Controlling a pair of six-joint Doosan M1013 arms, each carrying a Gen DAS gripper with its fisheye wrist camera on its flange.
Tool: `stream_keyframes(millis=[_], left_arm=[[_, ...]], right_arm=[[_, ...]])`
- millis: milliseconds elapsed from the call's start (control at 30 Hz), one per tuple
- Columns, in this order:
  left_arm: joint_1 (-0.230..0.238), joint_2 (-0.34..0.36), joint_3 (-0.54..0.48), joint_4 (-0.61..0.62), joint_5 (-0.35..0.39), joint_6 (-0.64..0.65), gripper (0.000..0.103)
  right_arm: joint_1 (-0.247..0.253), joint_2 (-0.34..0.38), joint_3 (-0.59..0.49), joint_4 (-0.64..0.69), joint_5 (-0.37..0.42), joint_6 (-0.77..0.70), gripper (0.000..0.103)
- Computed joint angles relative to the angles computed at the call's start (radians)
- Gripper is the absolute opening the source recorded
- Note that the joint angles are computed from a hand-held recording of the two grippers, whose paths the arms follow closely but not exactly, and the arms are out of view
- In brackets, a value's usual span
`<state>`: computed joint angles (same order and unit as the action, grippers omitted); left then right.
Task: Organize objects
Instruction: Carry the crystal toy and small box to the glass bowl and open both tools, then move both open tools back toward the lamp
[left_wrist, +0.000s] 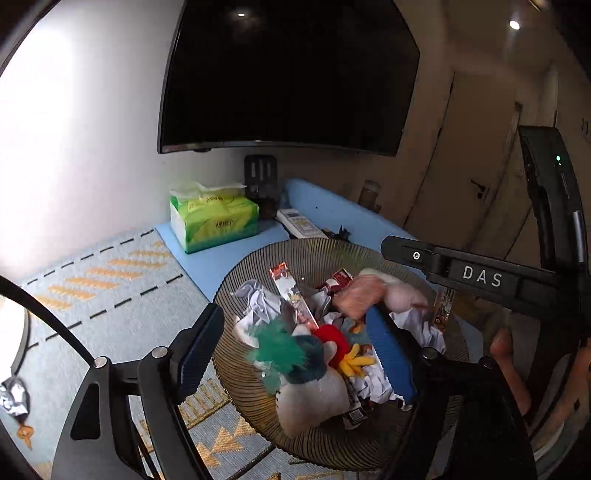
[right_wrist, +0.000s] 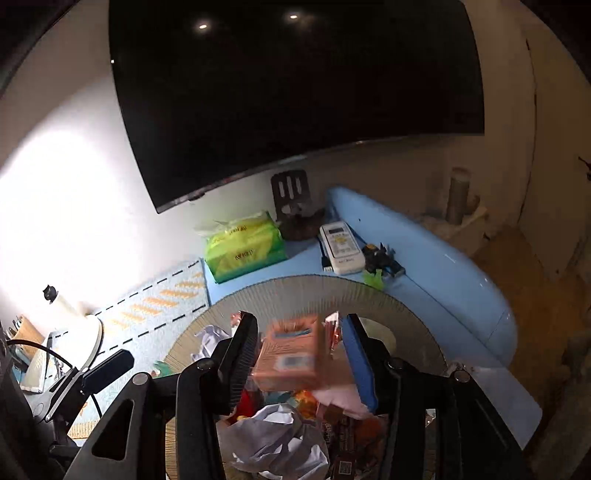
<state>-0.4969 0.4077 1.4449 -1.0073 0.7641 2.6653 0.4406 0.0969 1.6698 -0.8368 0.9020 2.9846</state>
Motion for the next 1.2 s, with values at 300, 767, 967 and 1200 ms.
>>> stream_keyframes(millis=[300,767,967,1200], left_arm=[[0.06,-0.029,0.042,0.043,0.032,0.011,0.078],[0.258,-0.106,0.18,0.039,-0.002,-0.091,0.078],[0.364,-0.084,0.172,0.195,-0.001,-0.283,0.078],[0.44,-0.041,0.098,0.233,-0.047,-0.425,0.079]], right_arm=[[0.101,-0.02,0.038,-0.065,0.044,-0.029,0.047],[0.238,0.09,-0.069,0.048,-0.085,-0.265,0.071],[0.288,0.183,-0.154,0.156,-0.082,-0.471,0.071],[0.257,0.254,-0.214,0.332,-0.149,-0.623,0.071]])
